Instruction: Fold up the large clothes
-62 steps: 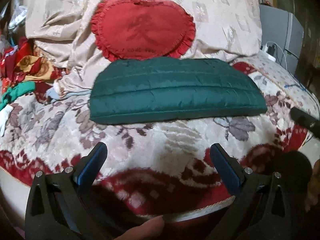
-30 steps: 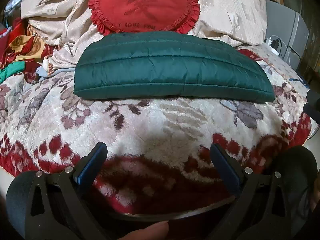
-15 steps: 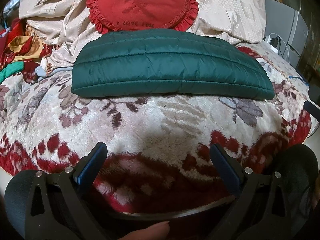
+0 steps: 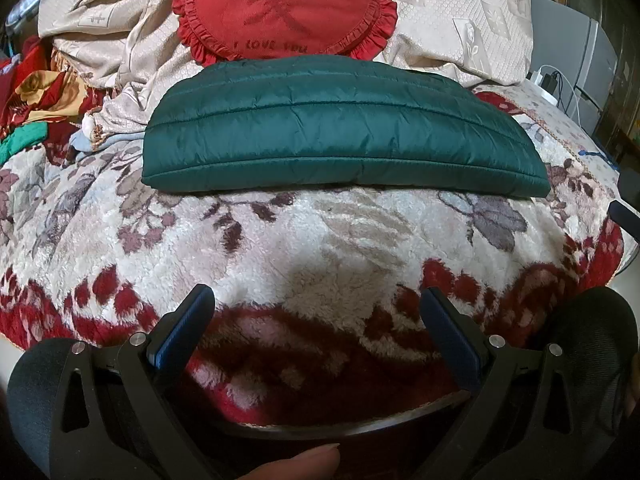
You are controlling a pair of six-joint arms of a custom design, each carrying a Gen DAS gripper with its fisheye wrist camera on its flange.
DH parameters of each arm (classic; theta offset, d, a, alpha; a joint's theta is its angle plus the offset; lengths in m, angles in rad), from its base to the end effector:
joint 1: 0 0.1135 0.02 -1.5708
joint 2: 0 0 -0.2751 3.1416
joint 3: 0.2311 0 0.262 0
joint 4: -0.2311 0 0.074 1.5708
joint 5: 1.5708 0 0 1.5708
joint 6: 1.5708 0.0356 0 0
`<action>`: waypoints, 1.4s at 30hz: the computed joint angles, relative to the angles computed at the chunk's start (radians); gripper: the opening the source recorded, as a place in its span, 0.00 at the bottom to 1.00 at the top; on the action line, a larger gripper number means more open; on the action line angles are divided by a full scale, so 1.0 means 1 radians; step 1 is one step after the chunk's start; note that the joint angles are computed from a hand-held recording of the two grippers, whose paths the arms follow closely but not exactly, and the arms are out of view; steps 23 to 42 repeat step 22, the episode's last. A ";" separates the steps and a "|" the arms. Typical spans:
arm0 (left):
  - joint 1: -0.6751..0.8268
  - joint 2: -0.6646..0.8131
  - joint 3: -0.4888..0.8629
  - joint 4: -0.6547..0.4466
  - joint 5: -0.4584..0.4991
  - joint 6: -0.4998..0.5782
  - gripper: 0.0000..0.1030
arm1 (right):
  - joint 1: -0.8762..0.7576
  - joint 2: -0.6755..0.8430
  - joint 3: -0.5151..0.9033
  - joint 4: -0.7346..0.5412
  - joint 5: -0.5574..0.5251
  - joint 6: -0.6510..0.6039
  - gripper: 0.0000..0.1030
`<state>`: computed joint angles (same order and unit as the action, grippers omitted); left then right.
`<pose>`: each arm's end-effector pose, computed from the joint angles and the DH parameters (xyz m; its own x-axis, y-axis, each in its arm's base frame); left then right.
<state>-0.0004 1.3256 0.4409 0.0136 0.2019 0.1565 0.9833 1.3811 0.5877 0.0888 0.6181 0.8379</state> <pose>0.2313 -0.0072 0.1378 -0.7355 0.1530 -0.6600 0.2472 0.9676 -0.0512 0.1659 0.2119 0.1773 -0.5625 0.2482 -0.7887 -0.0233 0.9488 0.3151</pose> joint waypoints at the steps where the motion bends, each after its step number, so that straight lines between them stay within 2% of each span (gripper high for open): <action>1: 0.001 0.001 0.001 -0.001 0.001 0.000 1.00 | -0.002 0.001 -0.001 0.003 -0.001 -0.001 0.97; 18: 0.011 -0.014 -0.010 0.004 0.026 0.000 1.00 | -0.001 0.002 0.000 0.002 -0.002 -0.001 0.97; 42: 0.000 -0.024 -0.013 0.007 0.008 -0.005 1.00 | -0.001 0.002 0.000 0.002 -0.001 0.000 0.97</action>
